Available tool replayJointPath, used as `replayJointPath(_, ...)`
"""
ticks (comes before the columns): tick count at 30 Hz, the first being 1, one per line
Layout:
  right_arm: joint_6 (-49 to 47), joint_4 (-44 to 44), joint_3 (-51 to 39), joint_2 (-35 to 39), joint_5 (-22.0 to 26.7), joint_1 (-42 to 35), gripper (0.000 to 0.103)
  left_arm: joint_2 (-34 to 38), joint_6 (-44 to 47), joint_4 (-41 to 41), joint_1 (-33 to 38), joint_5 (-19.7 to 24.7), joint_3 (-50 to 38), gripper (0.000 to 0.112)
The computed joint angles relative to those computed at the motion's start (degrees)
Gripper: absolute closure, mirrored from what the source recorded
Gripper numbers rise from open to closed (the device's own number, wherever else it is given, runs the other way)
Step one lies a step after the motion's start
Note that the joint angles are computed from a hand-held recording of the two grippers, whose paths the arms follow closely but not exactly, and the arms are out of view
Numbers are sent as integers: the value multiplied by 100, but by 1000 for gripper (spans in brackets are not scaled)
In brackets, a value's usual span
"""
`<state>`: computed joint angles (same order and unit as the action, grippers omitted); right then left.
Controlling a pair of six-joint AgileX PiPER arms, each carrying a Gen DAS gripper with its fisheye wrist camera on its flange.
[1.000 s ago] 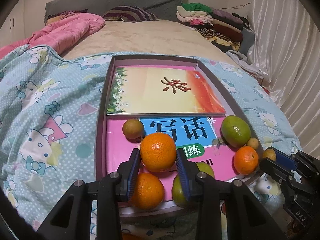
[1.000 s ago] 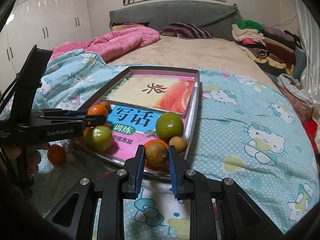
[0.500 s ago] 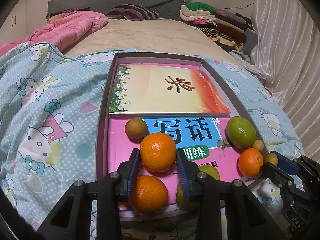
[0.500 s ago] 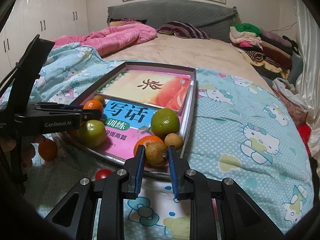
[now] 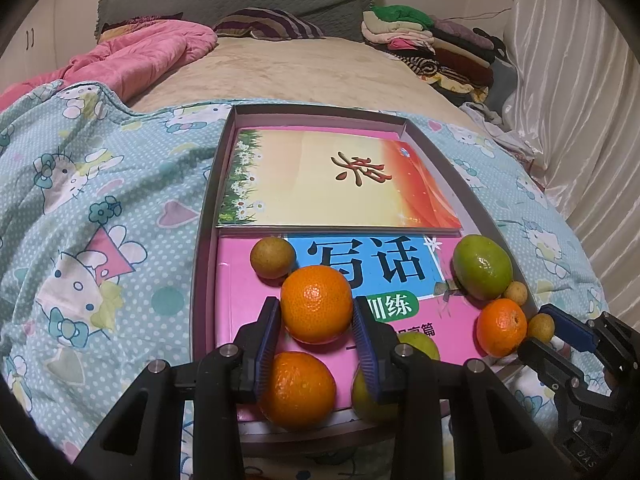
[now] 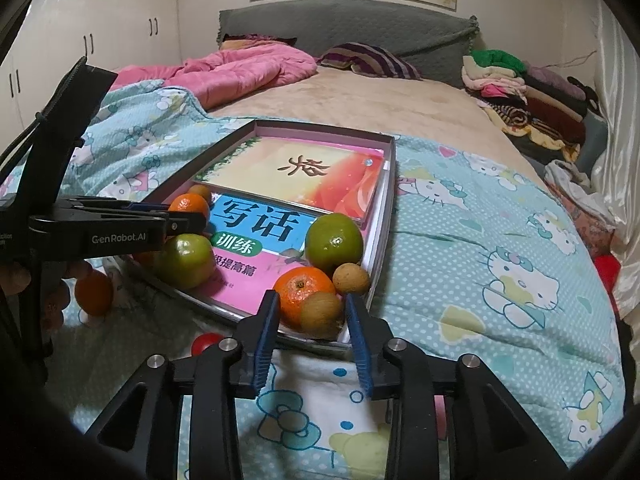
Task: Organize fruits
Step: 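Carry the brown fruit into the tray and open the right gripper while the left gripper carries the orange in, then lower the orange into the tray and open the left gripper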
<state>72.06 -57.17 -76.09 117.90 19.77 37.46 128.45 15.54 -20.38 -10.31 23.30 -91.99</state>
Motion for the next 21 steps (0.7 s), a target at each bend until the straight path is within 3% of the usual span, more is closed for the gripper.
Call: replayJointPath(21, 406, -475, 65, -59, 101, 109, 52, -32, -33, -5, -17, -6, 68, 75)
